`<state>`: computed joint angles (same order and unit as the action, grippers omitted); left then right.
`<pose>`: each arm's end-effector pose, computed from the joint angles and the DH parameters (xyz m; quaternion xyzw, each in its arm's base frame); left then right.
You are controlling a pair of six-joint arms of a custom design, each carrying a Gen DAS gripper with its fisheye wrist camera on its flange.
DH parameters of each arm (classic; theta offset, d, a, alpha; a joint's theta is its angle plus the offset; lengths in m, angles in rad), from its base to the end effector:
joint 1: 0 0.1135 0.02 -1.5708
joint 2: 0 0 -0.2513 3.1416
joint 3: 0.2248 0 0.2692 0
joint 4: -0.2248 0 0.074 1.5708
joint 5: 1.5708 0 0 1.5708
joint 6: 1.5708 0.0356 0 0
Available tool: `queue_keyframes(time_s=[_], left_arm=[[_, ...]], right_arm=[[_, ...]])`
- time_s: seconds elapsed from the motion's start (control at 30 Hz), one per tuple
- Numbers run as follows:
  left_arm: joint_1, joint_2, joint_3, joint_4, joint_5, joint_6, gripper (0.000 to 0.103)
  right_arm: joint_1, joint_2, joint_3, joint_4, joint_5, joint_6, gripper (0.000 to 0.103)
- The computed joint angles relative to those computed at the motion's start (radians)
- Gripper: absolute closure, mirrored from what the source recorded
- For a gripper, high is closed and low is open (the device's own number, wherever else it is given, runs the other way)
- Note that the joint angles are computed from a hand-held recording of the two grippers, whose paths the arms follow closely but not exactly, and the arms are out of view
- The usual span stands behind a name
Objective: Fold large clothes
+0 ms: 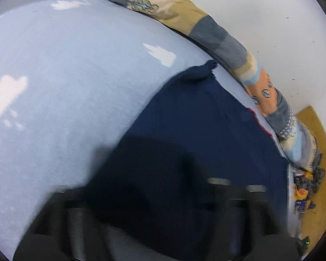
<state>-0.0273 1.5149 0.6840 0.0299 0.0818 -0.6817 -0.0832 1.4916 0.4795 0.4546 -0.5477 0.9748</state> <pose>0.3032 -0.0112 0.1324 -0.2831 0.8819 -0.1658 0.3387 0.2793 -0.0047 0.1181 0.3115 0.7930 0.4148 0.3196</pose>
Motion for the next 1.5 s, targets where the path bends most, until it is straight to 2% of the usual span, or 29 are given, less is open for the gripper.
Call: queue_keyframes(time_s=[0.1,0.2,0.33,0.4,0.53,0.63,0.67,0.73,0.77,0.8,0.87,0.9,1.0,1.07,1.13,1.23,1.33,1.4,1.5], left_arm=[[0.028,-0.079,-0.063,0.024,0.035,0.016,0.085],[-0.014,-0.175,-0.093,-0.035,-0.024,0.06,0.087],[-0.03,-0.346,-0.159,-0.136,-0.016,0.081,0.087],[-0.045,-0.407,-0.18,-0.184,-0.017,0.082,0.087],[-0.076,-0.665,-0.286,-0.352,-0.023,0.079,0.087],[-0.088,-0.776,-0.342,-0.434,-0.04,0.106,0.086],[-0.076,-0.794,-0.351,-0.448,-0.027,0.104,0.084],[-0.04,-0.788,-0.343,-0.473,0.0,0.098,0.073],[-0.019,-0.782,-0.327,-0.503,0.0,0.09,0.06],[0.002,-0.807,-0.323,-0.534,0.01,0.086,0.058],[0.074,-0.868,-0.296,-0.622,0.042,0.091,0.056],[0.094,-0.907,-0.285,-0.665,0.041,0.093,0.056],[0.086,-1.055,-0.238,-0.801,-0.026,0.085,0.056],[0.012,-1.102,-0.21,-0.851,-0.107,0.071,0.056],[-0.157,-1.091,-0.168,-0.872,-0.231,0.029,0.055],[-0.395,-0.948,-0.124,-0.821,-0.338,-0.02,0.054],[-0.602,-0.725,-0.099,-0.719,-0.428,-0.035,0.054],[-0.686,-0.597,-0.074,-0.679,-0.483,-0.055,0.054],[-0.763,-0.455,-0.05,-0.613,-0.465,-0.094,0.053]], right_arm=[[0.007,-0.086,-0.021,-0.059,0.02,-0.073,0.096],[0.003,-0.198,-0.048,-0.117,0.011,-0.108,0.096],[0.004,-0.345,-0.063,-0.234,0.008,-0.149,0.096],[-0.004,-0.453,-0.073,-0.334,-0.009,-0.171,0.096],[-0.03,-0.654,-0.062,-0.589,-0.04,-0.258,0.096],[-0.04,-0.71,-0.062,-0.734,-0.007,-0.334,0.096],[-0.045,-0.706,-0.07,-0.753,0.004,-0.34,0.096],[-0.06,-0.679,-0.085,-0.76,0.006,-0.336,0.094],[-0.065,-0.64,-0.065,-0.808,0.028,-0.35,0.089],[-0.083,-0.635,-0.059,-0.838,0.026,-0.347,0.079],[-0.162,-0.683,-0.062,-0.901,-0.046,-0.342,0.078],[-0.18,-0.703,-0.043,-0.963,-0.041,-0.369,0.077],[-0.189,-0.806,0.009,-1.128,0.023,-0.438,0.076],[-0.166,-0.919,0.035,-1.215,0.045,-0.443,0.076],[-0.104,-0.968,0.071,-1.252,0.07,-0.433,0.076],[0.125,-0.941,0.109,-1.202,0.133,-0.369,0.076],[0.43,-0.797,0.17,-1.12,0.291,-0.327,0.076],[0.582,-0.675,0.212,-1.074,0.392,-0.325,0.076],[0.717,-0.512,0.25,-1.007,0.487,-0.319,0.076]])
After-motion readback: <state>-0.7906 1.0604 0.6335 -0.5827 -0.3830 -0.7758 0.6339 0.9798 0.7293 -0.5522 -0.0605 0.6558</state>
